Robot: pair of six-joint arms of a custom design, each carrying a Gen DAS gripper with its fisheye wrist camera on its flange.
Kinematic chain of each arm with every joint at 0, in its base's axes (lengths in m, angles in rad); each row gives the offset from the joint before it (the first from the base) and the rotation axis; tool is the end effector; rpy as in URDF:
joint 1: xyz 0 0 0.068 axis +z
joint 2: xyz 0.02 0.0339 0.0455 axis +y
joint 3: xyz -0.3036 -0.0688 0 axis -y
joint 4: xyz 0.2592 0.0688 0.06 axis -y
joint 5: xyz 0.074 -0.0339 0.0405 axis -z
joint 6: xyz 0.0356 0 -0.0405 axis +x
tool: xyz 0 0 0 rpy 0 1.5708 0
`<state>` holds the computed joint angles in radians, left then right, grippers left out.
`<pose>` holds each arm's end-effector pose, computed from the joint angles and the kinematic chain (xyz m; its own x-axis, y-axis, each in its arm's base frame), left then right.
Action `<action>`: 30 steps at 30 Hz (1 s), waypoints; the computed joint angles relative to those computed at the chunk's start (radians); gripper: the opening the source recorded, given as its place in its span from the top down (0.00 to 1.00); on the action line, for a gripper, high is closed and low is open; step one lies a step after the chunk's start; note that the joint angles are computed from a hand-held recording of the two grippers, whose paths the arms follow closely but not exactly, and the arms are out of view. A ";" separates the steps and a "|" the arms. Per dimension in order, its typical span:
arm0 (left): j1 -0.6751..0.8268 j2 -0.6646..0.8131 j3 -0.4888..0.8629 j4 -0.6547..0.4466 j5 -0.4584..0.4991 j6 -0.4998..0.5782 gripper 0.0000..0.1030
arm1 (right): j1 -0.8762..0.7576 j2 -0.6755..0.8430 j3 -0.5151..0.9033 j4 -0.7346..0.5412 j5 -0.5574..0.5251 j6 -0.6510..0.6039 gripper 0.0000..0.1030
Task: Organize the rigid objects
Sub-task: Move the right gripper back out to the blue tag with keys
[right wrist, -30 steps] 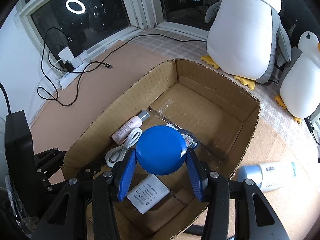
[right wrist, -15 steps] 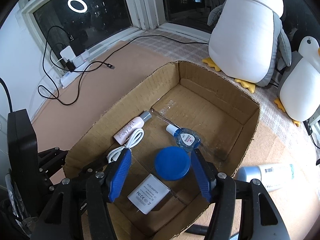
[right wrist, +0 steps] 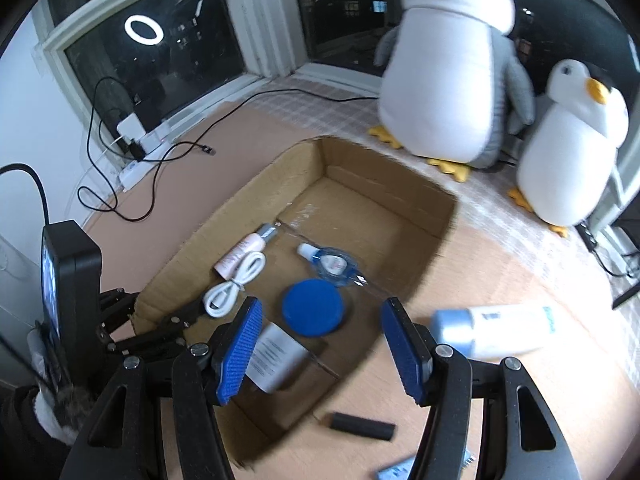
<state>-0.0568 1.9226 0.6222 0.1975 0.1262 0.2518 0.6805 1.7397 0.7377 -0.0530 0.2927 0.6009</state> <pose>0.3002 -0.0216 0.0672 -0.8348 0.2950 -0.4648 0.3314 0.9435 0.0036 0.2509 0.1899 0.1327 -0.8358 0.0199 -0.5487 -0.0234 0.9971 0.0718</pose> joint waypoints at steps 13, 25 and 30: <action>-0.012 0.004 0.012 -0.013 -0.021 0.012 0.74 | 0.039 -0.421 -0.195 -0.248 0.134 0.214 0.44; -0.021 0.003 0.011 -0.014 -0.022 0.061 0.74 | 0.293 -0.589 -0.169 -0.715 0.339 0.681 0.44; -0.017 0.003 0.008 -0.008 -0.008 0.090 0.74 | 0.360 -0.564 -0.238 -0.699 0.328 0.824 0.44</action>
<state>-0.0739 1.9253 0.6301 0.1894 0.1184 0.3416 1.0408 1.1756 0.4992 -0.7516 0.6202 1.4253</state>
